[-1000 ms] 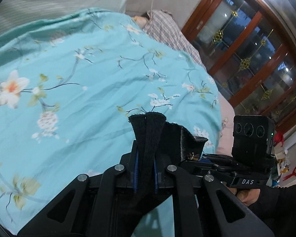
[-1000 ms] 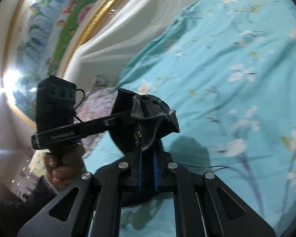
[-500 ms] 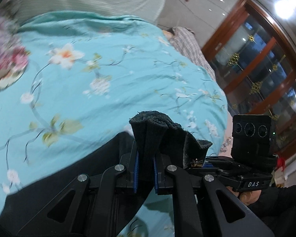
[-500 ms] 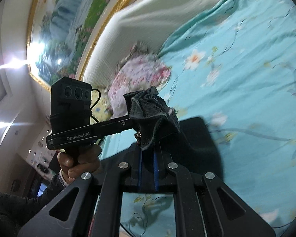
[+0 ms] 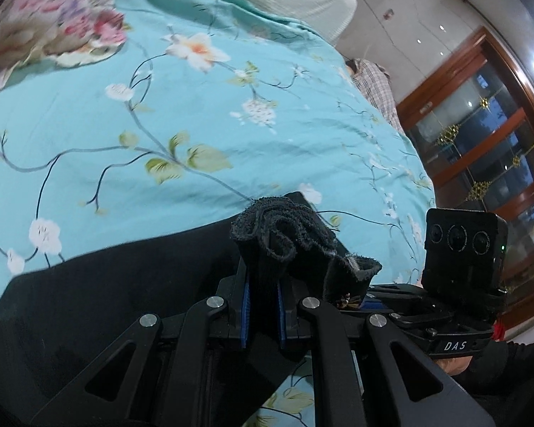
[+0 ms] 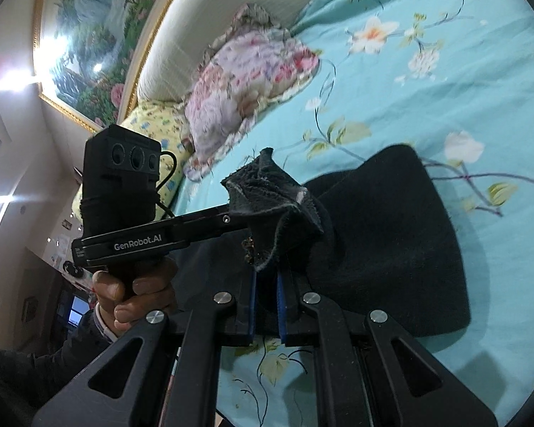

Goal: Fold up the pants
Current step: 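Lift the gripped edge and fold it over the pants with both grippers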

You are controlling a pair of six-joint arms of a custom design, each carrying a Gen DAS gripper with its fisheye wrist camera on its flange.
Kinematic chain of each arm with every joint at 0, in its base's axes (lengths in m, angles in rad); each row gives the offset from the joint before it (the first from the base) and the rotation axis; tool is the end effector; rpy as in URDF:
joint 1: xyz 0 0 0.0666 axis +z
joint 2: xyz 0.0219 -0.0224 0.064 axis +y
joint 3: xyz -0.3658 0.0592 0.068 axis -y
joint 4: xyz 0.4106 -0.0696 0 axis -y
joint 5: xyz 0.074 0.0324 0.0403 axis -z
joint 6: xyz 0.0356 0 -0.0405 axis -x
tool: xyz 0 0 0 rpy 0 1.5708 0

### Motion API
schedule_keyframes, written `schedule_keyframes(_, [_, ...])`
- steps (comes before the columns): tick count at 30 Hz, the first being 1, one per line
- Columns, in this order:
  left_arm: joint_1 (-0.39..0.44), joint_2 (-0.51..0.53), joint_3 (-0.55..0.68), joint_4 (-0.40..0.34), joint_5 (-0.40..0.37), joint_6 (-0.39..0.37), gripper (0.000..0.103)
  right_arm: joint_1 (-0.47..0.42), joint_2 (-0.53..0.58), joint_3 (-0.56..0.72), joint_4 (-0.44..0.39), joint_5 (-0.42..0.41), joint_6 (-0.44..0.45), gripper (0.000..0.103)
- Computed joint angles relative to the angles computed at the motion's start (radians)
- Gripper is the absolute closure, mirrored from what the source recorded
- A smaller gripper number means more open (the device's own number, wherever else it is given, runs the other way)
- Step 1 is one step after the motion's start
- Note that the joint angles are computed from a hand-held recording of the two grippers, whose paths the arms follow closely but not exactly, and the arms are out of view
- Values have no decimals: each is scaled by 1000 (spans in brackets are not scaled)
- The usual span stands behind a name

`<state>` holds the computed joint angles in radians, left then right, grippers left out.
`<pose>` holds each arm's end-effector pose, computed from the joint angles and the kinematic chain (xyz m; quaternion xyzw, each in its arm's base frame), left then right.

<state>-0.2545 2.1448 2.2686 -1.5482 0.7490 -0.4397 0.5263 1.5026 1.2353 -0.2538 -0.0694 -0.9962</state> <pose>0.6708 -0.2000 0.3525 0.3409 0.8637 -0.3570 0.1015 0.4795 0.2809 0.3370 0.1844 0.8452 0.3672 0.3418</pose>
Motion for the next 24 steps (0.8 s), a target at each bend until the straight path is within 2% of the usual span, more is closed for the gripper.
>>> schedule_keyframes(13, [43, -57, -126, 99, 16, 99, 84, 11, 49, 59, -79, -9, 43, 88])
schedule_keyframes(16, [65, -95, -186, 145, 6, 143, 84, 20, 61, 79, -97, -15, 59, 74])
schedule_keyframes(18, [75, -133, -241, 201, -15, 181, 84, 26, 67, 86, -83, -27, 66, 61])
schedule_keyframes(22, [111, -216, -353, 304, -31, 266, 73, 38, 84, 111, -88, -36, 73, 59])
schedule_keyframes(24, [132, -239, -387, 331, -31, 293, 73, 42, 89, 119, -85, -47, 76, 59])
